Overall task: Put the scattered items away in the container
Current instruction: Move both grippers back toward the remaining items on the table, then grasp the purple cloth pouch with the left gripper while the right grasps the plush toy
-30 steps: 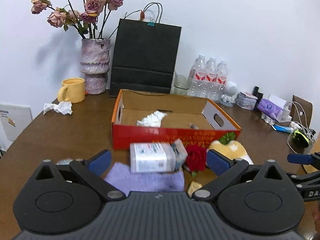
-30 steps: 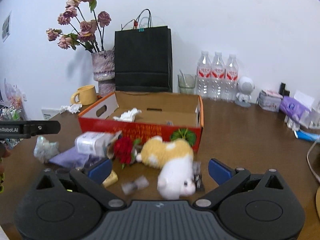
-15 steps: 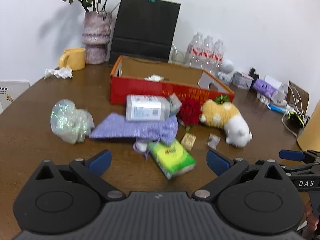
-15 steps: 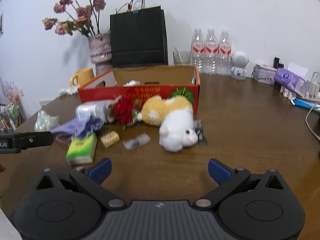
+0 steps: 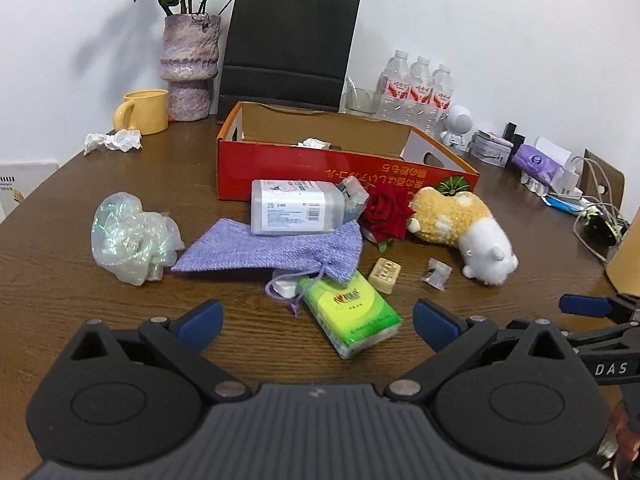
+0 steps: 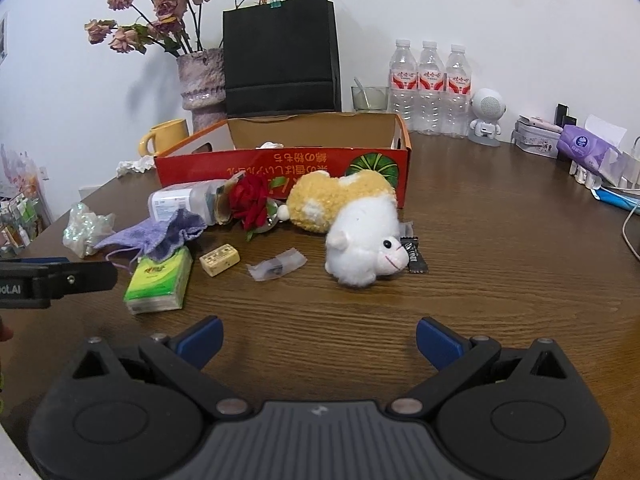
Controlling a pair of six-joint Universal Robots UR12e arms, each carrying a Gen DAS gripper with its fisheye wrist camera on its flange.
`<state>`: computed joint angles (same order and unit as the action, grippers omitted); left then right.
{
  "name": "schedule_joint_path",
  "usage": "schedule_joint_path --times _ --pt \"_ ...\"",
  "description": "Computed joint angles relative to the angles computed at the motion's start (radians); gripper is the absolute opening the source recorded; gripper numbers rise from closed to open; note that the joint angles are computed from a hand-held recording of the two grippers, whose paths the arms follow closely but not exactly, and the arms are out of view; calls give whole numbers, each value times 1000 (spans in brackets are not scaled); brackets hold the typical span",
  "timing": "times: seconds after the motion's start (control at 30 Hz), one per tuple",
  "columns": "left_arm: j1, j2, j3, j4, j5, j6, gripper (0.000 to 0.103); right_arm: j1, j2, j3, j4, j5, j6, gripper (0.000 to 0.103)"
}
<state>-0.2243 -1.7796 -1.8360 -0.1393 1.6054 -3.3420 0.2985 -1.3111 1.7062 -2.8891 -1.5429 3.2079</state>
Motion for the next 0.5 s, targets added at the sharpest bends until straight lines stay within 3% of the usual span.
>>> schedule_joint_path --times 0.2,0.5 --pt "-3 -26 26 12 49 35 103 -2 24 -31 3 -34 -6 103" --pt "-6 -84 92 16 54 138 103 -7 79 -105 27 -66 -20 103"
